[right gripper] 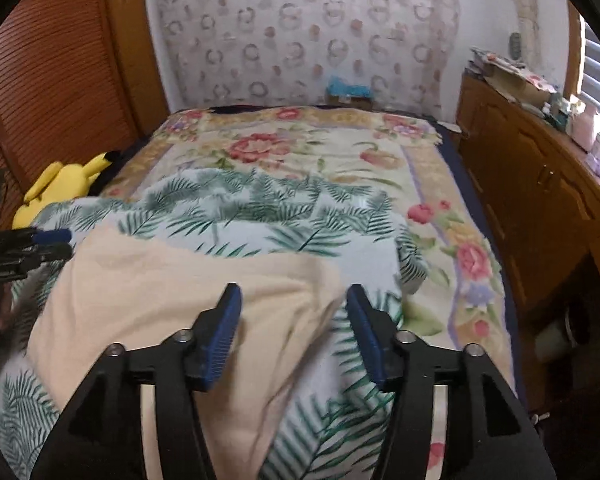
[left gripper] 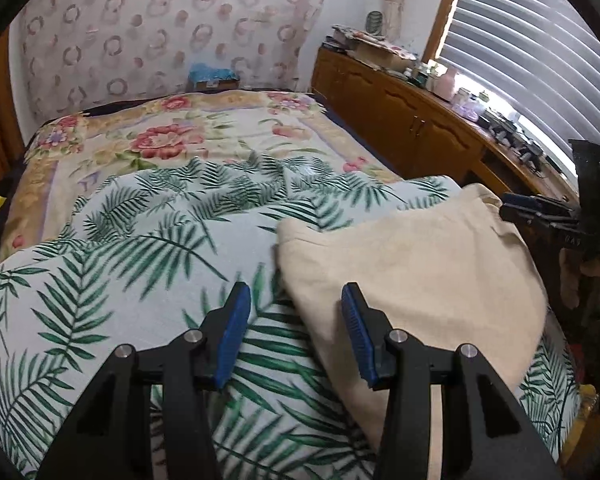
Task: Fold small clothes
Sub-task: 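Move both tools to the folded shirt bundle and close on it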
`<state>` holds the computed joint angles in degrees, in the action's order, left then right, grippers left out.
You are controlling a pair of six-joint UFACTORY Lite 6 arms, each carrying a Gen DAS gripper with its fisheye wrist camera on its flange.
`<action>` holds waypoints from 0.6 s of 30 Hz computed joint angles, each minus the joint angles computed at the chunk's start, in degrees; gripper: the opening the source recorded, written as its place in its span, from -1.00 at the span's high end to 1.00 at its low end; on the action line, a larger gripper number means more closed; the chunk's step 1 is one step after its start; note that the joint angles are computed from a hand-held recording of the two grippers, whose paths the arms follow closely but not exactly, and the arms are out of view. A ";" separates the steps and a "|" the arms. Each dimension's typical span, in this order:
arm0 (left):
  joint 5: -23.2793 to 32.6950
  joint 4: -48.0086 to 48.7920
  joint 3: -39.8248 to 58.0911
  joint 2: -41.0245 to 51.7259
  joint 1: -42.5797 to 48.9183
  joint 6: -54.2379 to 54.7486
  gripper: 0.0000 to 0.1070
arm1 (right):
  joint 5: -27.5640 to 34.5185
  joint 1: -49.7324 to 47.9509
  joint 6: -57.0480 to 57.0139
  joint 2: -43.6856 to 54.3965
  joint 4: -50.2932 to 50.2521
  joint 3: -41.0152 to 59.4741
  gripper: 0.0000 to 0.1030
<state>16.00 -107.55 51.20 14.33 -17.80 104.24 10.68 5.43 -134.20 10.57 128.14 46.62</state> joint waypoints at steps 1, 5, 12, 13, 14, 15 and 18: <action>0.26 0.64 0.15 0.26 -0.25 -0.72 0.14 | 0.11 0.31 0.11 0.07 -0.04 -0.33 -0.17; 0.00 4.43 2.33 3.22 -1.12 -4.91 0.14 | -0.25 1.80 -4.83 1.91 5.51 -1.18 -0.21; -0.23 0.50 2.76 5.11 -2.40 -2.35 0.14 | 1.85 0.62 -1.83 8.61 5.41 0.92 -0.35; -0.18 -0.94 2.54 5.07 -2.53 -1.35 0.14 | 2.48 0.28 0.70 8.72 3.20 0.77 -0.37; 0.03 -1.29 2.57 5.17 -2.58 -1.32 0.14 | 3.46 -0.26 2.04 9.09 1.87 0.84 -0.38; 0.47 -2.18 2.56 5.28 -2.61 -0.86 0.14 | 3.47 -0.10 0.98 9.11 2.91 0.80 -0.38; 2.82 -2.12 2.68 5.77 -2.29 -1.05 0.14 | 3.70 0.50 3.19 8.97 1.00 0.87 -0.39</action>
<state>18.82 -109.67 53.88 20.10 -20.09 103.19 14.39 5.93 -131.01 19.54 129.14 47.49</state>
